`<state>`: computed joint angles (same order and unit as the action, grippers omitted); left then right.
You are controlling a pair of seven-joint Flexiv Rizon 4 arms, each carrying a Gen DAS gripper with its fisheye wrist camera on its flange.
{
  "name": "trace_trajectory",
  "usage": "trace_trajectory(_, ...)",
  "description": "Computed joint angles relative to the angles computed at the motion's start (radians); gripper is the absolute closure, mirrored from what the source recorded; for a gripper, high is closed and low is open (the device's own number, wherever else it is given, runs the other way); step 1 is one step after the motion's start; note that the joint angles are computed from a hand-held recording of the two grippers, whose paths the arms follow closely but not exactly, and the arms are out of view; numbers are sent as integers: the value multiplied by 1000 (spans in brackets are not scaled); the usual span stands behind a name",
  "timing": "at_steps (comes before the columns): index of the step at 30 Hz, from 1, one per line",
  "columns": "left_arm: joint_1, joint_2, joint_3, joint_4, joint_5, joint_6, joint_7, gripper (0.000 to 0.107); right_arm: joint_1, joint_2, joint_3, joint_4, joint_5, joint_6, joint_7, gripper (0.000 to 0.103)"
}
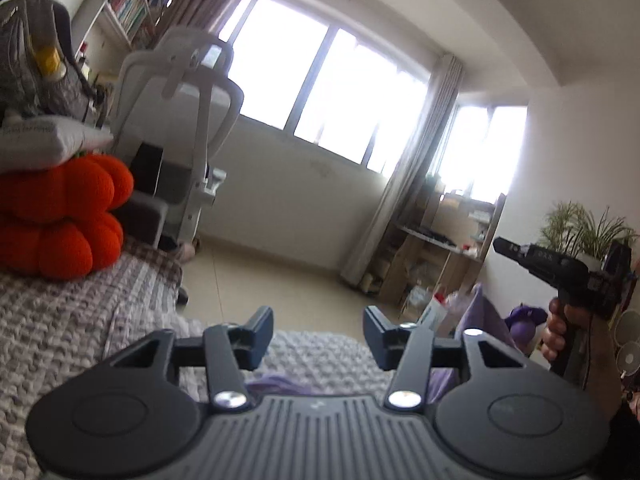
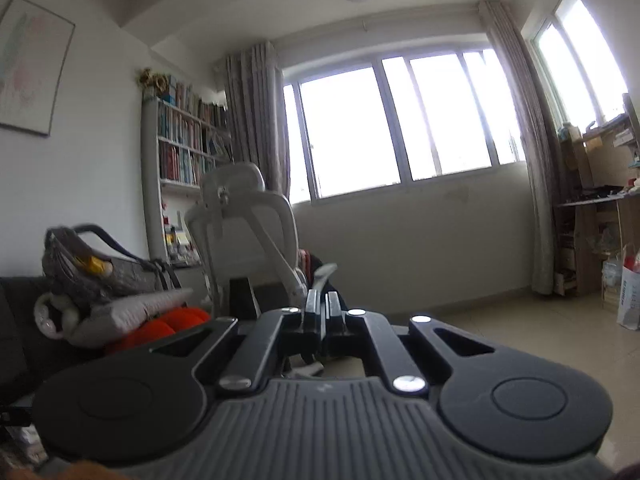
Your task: Fold clothes
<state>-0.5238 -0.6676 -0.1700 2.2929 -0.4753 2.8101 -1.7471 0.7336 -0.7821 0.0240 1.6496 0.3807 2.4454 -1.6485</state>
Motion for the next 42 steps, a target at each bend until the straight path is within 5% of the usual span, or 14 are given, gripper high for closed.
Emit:
trace_trajectory(2,18,-31,-9,-16,-1,-72,-1,35,-14,-33,-13,-42,-9,-133,18,98)
trace_trajectory(5,34,-71,-10,-56,9,-179,-3,33,93,-98,-167,-119,148,-344,-11,91)
trace_trajectory(8,-1,-104,17,-101,-28,-249,57,23,84,-135,-144,-70,46,-349,16,91)
trace_trajectory(10,-26,-127,32,-133,-53,-290,106,18,33,-128,-70,-2,-91,-353,12,81)
trace_trajectory(12,-38,-147,37,-159,-64,-329,140,13,-56,-118,34,62,-244,-374,-5,58)
trace_trajectory(15,-70,-180,49,-208,-119,-394,194,13,-254,-113,214,174,-585,-389,-12,57)
trace_trajectory(21,-123,-226,75,-279,-191,-440,276,9,-493,-157,414,247,-957,-475,1,57)
trace_trajectory(23,-122,-229,75,-284,-188,-434,287,9,-578,-205,473,238,-1131,-508,98,57)
trace_trajectory(26,-110,-216,65,-271,-182,-437,285,9,-496,-201,411,228,-1052,-503,61,58)
trace_trajectory(28,-111,-209,67,-262,-181,-434,290,9,-442,-198,348,224,-1037,-434,90,78)
trace_trajectory(31,-91,-210,62,-249,-113,-394,281,9,-411,-200,321,196,-1026,-370,114,82)
trace_trajectory(32,-83,-211,60,-247,-89,-378,277,8,-380,-194,293,188,-1000,-339,114,103)
trace_trajectory(37,-74,-222,62,-271,-25,-338,321,4,-259,-156,182,159,-883,-243,106,101)
trace_trajectory(42,-64,-230,53,-304,13,-382,403,4,-228,-148,147,148,-825,-229,123,101)
